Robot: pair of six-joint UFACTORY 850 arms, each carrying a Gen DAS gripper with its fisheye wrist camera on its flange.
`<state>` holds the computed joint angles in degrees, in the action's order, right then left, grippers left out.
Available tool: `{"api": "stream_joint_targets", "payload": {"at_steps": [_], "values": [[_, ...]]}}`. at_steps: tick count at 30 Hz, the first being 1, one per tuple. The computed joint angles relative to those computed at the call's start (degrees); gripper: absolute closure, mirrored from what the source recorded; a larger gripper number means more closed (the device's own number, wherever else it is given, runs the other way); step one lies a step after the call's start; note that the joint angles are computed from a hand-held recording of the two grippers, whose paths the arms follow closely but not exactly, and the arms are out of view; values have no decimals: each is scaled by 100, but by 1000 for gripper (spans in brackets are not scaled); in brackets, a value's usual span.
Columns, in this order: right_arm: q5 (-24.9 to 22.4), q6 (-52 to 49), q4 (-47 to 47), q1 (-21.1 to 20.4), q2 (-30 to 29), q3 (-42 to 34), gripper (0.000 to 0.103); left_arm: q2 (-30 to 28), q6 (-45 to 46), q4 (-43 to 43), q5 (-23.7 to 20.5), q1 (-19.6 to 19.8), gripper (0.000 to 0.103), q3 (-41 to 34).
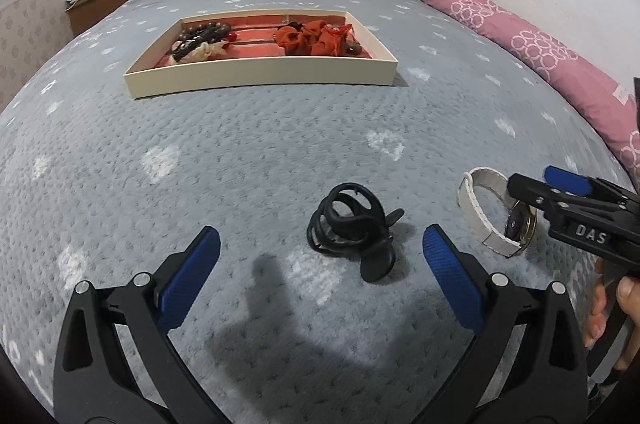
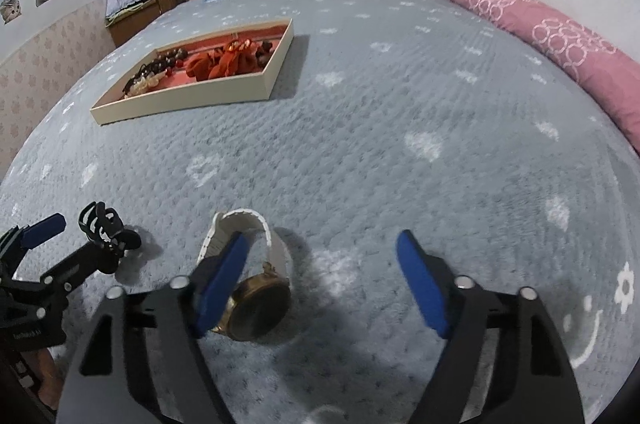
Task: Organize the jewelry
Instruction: 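Move the left tool to the black claw clip while the right tool approaches the white-strap watch, then grasp the black claw clip with the left tool while the right tool grasps the watch strap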
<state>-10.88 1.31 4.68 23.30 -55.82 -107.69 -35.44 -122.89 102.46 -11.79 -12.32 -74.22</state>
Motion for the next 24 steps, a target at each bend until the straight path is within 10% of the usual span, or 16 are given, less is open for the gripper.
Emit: {"api": "stream_joint_targets", "payload": {"at_steps": [11, 17, 24], "values": [[-616, 245, -396, 106, -493, -797, 54, -303, 983, -764, 367, 59, 9, -379], [-733, 411, -672, 167, -660, -1006, 64, -462, 2814, -2543, 710, 160, 26, -580], [-605, 274, -619, 165, -640, -951, 84, -495, 3018, -2646, 840, 226, 42, -613]]}}
